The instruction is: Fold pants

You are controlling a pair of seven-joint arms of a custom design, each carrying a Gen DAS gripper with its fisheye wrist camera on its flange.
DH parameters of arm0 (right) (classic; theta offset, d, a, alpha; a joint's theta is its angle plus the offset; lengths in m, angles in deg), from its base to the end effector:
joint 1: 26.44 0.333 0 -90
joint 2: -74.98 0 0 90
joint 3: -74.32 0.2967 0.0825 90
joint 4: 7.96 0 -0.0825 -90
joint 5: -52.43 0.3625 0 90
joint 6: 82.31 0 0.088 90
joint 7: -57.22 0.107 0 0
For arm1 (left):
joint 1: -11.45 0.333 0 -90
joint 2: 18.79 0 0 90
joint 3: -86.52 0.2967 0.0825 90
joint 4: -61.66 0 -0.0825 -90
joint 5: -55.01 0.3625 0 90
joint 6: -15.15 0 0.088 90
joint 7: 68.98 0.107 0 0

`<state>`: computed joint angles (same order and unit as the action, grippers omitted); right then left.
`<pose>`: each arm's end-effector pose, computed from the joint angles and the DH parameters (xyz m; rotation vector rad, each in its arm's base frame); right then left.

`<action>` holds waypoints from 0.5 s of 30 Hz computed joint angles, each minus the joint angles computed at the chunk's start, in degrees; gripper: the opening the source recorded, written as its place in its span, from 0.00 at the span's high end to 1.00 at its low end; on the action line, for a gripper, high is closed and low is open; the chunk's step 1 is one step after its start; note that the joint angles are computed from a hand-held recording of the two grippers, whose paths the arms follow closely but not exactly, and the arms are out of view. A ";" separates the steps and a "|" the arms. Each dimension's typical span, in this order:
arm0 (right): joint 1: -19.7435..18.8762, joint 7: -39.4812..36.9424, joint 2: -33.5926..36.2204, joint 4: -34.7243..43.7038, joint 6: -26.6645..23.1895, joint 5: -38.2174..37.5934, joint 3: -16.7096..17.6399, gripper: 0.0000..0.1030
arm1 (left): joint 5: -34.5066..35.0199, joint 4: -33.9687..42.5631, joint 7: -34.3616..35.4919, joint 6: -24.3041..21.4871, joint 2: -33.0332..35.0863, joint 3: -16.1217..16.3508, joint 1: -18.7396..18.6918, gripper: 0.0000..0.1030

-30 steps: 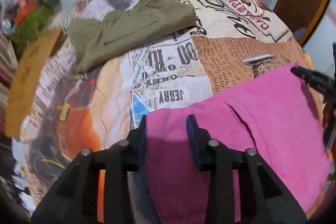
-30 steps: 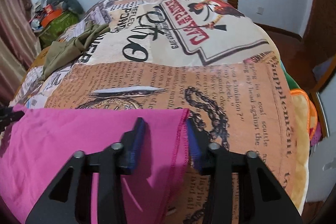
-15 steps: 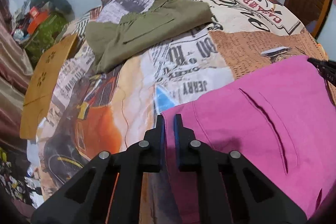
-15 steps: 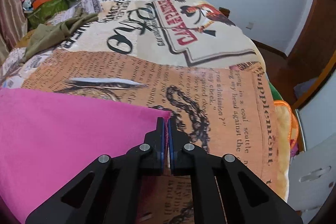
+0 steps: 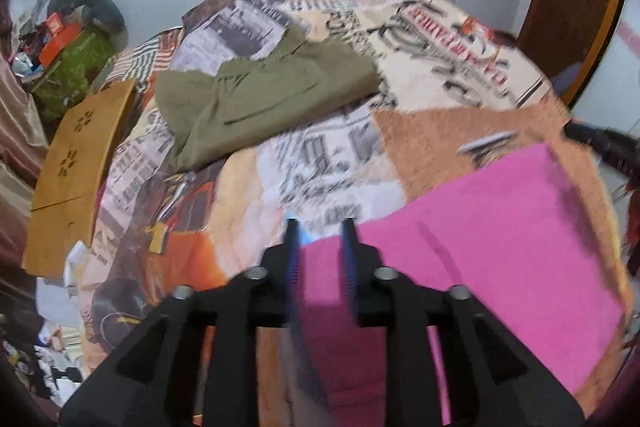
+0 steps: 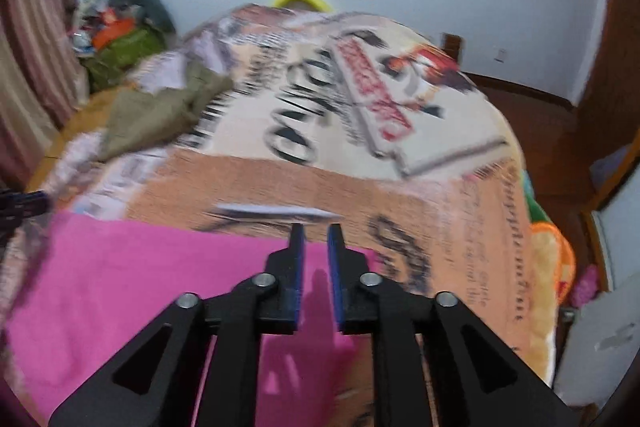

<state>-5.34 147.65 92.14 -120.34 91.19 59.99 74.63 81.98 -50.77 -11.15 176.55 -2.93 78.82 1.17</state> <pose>0.5955 0.2226 0.4085 -1.9102 1.4988 -0.4783 0.5891 -0.2091 0.3925 -1.7405 2.0012 -0.6245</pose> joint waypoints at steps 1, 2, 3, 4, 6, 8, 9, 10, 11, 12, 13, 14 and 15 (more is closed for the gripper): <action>-1.32 -1.99 -0.21 0.17 -0.16 1.57 2.24 0.69 | -1.01 0.29 0.58 0.66 0.08 -0.61 0.29 0.62; -2.56 -4.31 -0.19 0.54 -0.42 3.27 4.41 0.62 | -1.28 0.74 0.71 0.85 0.34 -0.78 0.14 0.59; -4.21 -7.95 -0.01 0.95 -0.67 5.81 7.54 0.62 | -1.42 1.46 0.89 0.60 0.80 -0.91 -0.13 0.59; -4.45 -9.90 0.13 1.31 -1.21 7.06 8.67 0.62 | -2.05 2.60 1.86 -0.38 1.61 -1.44 -0.27 0.59; -3.81 -12.80 1.42 3.33 -4.12 8.44 9.67 0.62 | -4.32 4.73 5.30 -2.29 3.53 -2.95 0.02 0.59; -2.85 -14.44 3.49 6.06 -8.00 9.51 9.92 0.62 | -5.81 6.47 7.57 -4.36 5.36 -3.53 -0.31 0.59; -2.53 -15.02 4.31 7.09 -9.63 10.04 9.79 0.62 | -6.55 7.81 9.18 -6.54 6.77 -3.87 -0.48 0.59; -1.84 -14.92 5.36 8.32 -11.72 10.07 9.31 0.62 | -6.76 8.69 10.04 -8.28 7.72 -3.73 -0.88 0.59; -1.24 -14.76 5.70 8.62 -13.03 10.02 8.79 0.62 | -6.71 8.92 10.38 -9.10 8.24 -3.43 -1.29 0.59; -0.58 -14.34 6.66 9.62 -15.05 9.59 8.16 0.62 | -6.71 8.43 10.68 -8.49 8.37 -3.22 -1.38 0.58; -0.11 -13.99 7.44 10.49 -16.70 9.21 7.63 0.62 | -6.75 7.56 10.89 -7.33 8.11 -3.09 -1.33 0.58; 0.15 -13.82 7.78 10.62 -17.71 9.07 7.30 0.62 | -6.81 6.91 11.06 -6.81 7.70 -2.96 -1.32 0.58; -0.18 -14.41 7.95 10.36 -17.87 9.74 7.51 0.62 | -6.63 6.54 10.93 -6.67 7.39 -2.67 -1.49 0.58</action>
